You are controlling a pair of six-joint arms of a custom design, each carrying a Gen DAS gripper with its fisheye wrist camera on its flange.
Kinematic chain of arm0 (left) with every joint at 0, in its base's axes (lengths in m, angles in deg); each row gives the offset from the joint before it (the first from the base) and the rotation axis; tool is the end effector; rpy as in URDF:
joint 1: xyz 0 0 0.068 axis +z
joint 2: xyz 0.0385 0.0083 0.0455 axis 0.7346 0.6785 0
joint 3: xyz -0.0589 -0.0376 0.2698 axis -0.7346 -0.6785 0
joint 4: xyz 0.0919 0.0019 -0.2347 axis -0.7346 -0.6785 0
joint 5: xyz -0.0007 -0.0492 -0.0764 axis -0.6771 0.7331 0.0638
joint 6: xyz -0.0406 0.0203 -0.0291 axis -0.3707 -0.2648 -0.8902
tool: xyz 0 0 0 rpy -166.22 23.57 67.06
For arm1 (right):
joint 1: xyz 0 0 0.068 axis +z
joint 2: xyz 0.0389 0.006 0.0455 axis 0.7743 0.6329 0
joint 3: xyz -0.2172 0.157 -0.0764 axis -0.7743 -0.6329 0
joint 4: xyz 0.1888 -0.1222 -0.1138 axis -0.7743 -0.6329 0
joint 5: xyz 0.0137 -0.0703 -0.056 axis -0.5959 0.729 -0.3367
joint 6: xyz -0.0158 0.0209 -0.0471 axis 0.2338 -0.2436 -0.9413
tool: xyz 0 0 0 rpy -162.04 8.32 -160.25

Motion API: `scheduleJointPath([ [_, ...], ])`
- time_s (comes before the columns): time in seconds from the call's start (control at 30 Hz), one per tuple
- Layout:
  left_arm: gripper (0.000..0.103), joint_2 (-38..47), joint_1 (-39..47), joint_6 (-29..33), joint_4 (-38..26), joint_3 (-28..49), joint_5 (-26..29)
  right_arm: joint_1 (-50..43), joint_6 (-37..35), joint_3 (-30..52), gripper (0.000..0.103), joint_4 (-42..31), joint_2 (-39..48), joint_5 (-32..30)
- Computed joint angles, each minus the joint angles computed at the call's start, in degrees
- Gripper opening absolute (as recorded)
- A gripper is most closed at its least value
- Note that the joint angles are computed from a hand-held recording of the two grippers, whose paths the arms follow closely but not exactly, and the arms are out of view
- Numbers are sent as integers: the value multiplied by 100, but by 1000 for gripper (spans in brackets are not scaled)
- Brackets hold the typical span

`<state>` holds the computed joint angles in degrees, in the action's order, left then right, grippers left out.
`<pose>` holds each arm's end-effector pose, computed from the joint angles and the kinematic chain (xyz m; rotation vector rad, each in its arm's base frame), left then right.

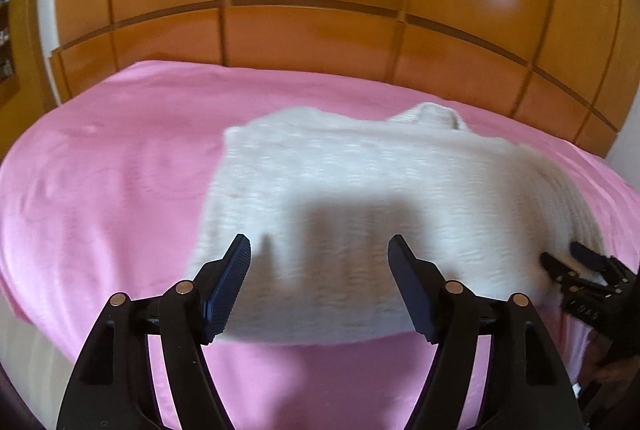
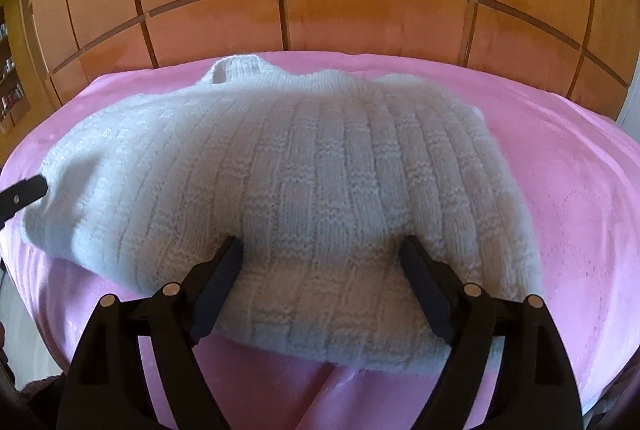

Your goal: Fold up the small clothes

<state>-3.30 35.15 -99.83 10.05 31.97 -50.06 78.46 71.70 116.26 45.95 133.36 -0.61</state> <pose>0.2457 -0.0384 0.1460 -0.5483 2.2657 0.1237 0.3494 0.1853 0.1101 -0.5186 2.2560 0.3163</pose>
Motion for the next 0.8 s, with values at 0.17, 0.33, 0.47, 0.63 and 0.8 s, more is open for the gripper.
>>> scheduleJointPath([
  [0.17, 70, -478, 352, 41, -165, -396, -72, -46, 127, 100, 88, -278, -83, -114],
  [0.33, 70, -655, 1004, 197, -100, -679, 414, -103, 374, 127, 92, -388, -222, -267],
  [0.47, 58, -685, 1762, 325, 325, -993, 1477, -146, 464, 100, 93, -315, -267, -175],
  [0.63, 5, -159, 2526, 571, 904, -1166, 2794, -252, 507, 288, 94, -404, 49, -98],
  [0.8, 5, -311, 2692, 631, 859, -1367, 2958, -222, 454, 197, 96, -137, 141, -47],
])
